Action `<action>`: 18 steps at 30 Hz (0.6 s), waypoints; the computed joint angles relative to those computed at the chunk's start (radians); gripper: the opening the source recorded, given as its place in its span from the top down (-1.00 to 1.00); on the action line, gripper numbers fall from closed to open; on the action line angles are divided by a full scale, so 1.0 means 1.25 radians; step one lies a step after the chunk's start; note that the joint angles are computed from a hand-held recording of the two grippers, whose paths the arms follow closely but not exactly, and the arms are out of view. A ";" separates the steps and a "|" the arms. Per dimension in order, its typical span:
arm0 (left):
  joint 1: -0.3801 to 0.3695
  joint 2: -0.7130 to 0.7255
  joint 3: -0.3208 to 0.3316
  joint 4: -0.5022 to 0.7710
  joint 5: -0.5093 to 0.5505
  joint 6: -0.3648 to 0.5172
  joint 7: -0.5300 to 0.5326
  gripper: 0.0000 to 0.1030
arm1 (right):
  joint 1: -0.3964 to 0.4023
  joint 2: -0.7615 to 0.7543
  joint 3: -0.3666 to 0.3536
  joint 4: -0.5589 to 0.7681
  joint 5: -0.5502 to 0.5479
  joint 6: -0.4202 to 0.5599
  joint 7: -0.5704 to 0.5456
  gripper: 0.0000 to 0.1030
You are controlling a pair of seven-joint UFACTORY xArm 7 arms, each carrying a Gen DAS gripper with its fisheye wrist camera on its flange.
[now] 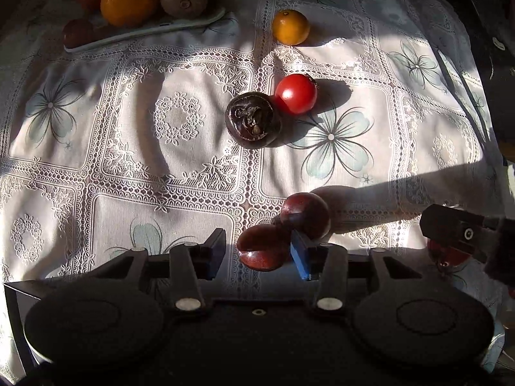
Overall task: Organize fruits
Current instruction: 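Grasp a dark red tomato with the left tool while the right tool grasps a red tomato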
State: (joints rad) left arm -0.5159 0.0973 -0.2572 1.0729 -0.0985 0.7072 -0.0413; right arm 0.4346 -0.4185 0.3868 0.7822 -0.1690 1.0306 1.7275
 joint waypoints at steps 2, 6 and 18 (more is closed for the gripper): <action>-0.001 -0.004 -0.006 -0.007 -0.010 0.003 0.046 -0.02 | 0.001 -0.003 0.001 0.001 -0.002 0.002 -0.002 0.31; -0.019 0.009 -0.003 -0.012 0.071 -0.023 -0.006 -0.05 | 0.001 -0.007 0.000 -0.001 0.000 -0.004 -0.004 0.31; -0.019 -0.007 0.000 -0.043 0.113 -0.069 0.013 -0.24 | 0.009 0.001 -0.004 -0.001 0.015 -0.012 -0.025 0.30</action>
State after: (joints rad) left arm -0.5393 0.0890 -0.2574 1.0191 0.0431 0.6214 -0.0250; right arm 0.4465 -0.4176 0.3820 0.7808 -0.1506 1.0150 1.6957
